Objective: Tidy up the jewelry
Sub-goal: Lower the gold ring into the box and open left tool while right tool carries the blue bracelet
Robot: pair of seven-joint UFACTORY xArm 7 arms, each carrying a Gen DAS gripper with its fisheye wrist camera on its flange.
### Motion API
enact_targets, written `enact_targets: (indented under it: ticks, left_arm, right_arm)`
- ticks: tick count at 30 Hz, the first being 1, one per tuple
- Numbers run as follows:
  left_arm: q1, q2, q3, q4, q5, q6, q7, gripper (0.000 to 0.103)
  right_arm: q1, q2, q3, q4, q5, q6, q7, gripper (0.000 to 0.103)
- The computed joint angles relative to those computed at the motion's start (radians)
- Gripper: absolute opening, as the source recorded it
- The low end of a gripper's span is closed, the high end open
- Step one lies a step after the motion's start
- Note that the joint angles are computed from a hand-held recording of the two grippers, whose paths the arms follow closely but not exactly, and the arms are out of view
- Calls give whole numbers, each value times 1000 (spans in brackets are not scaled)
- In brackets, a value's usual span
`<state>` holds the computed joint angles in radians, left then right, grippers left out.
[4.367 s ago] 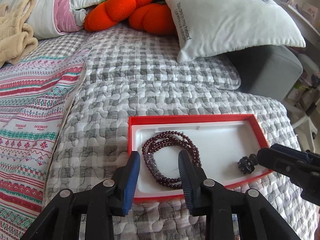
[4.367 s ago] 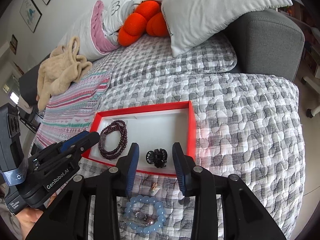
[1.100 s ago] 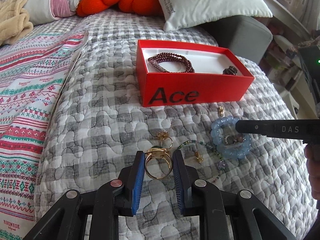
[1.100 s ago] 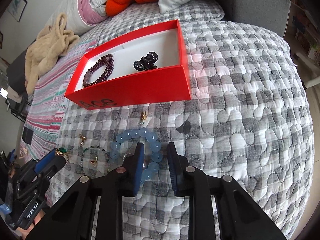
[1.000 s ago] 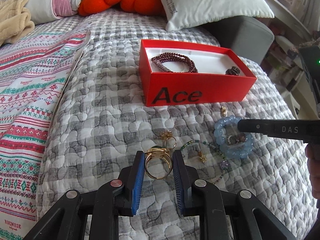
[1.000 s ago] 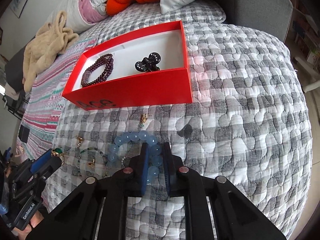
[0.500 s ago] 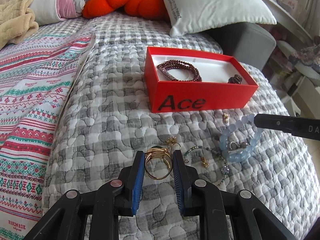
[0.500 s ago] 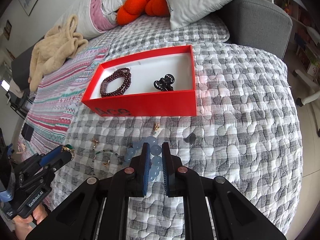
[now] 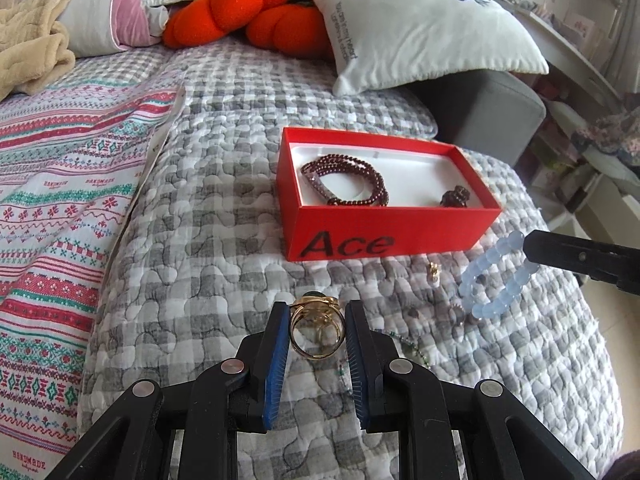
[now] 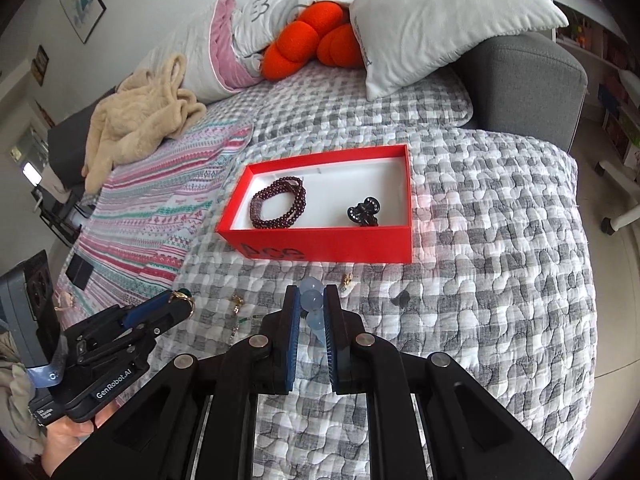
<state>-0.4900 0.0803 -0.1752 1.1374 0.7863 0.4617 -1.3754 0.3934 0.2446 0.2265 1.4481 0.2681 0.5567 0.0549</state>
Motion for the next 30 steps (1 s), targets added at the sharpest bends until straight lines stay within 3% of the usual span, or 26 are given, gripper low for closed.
enact_targets:
  ticks: [11,18,26,30]
  left_arm:
    - [2,43,34,71,56,-59,-52,22]
    - [-19,113,75,158,124,-70,-102,22]
    - [-66,245,141,296,126,-68,-58,22]
    - [-81,301,162,353,75,-54,9,22]
  right_arm:
    - [-8,1,5,38,36,-39,-13,12]
    - [-1,38,-6,90,-4,-67,31,13]
    - [-16,83,4,137,-2,-137,15,13]
    - [-19,102,2,157,-12,-148,14,13]
